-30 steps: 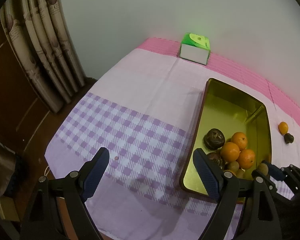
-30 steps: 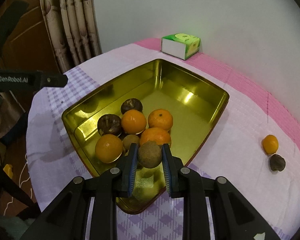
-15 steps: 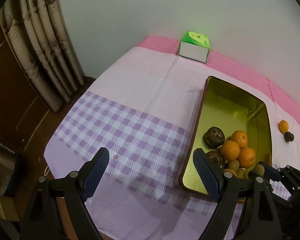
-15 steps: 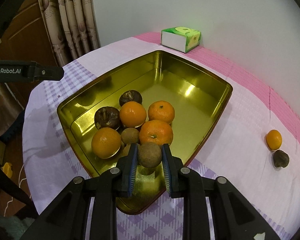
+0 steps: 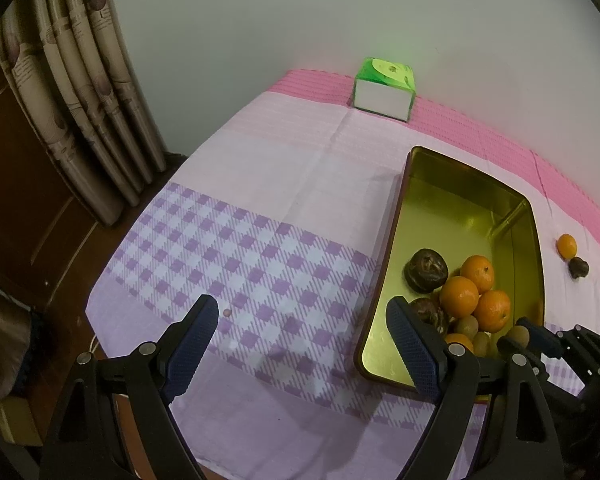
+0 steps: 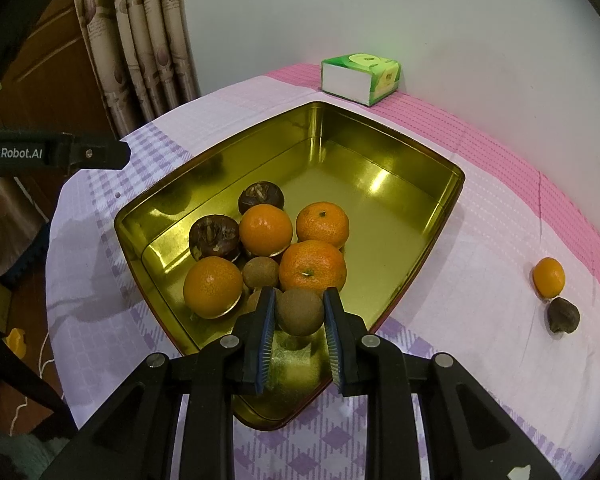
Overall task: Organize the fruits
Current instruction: 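Carry the olive-green fruit into the tin tray and open the right gripper, then grasp the dark brown fruit on the cloth with the right gripper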
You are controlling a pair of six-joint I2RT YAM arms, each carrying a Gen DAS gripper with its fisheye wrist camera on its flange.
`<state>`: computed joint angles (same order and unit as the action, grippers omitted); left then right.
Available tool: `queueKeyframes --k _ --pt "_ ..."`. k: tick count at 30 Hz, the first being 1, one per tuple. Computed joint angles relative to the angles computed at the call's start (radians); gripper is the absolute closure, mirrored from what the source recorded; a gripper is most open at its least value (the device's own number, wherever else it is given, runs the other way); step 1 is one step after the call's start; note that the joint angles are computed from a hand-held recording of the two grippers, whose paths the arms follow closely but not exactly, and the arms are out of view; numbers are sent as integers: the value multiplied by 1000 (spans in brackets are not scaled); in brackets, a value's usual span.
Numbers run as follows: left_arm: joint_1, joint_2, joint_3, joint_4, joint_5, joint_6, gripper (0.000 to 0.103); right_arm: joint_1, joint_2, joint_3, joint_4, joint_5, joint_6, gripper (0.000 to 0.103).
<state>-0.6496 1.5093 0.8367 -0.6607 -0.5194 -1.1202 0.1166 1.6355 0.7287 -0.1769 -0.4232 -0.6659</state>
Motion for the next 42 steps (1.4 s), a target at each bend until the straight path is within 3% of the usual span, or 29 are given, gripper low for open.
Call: queueKeyframes --k 11,19,30,39,42 --pt "-2 3 0 4 -2 2 17 -21 -35 7 -24 -32 10 74" --pt "-4 7 0 6 -2 4 17 -149 -55 60 -51 -86 20 70" --pt "-3 21 5 15 6 29 17 -373 196 297 -13 -25 82 68" --pt "14 54 28 19 24 67 17 -427 396 503 -37 3 136 65" --pt "14 67 37 20 25 77 17 -423 438 540 -40 7 151 58"
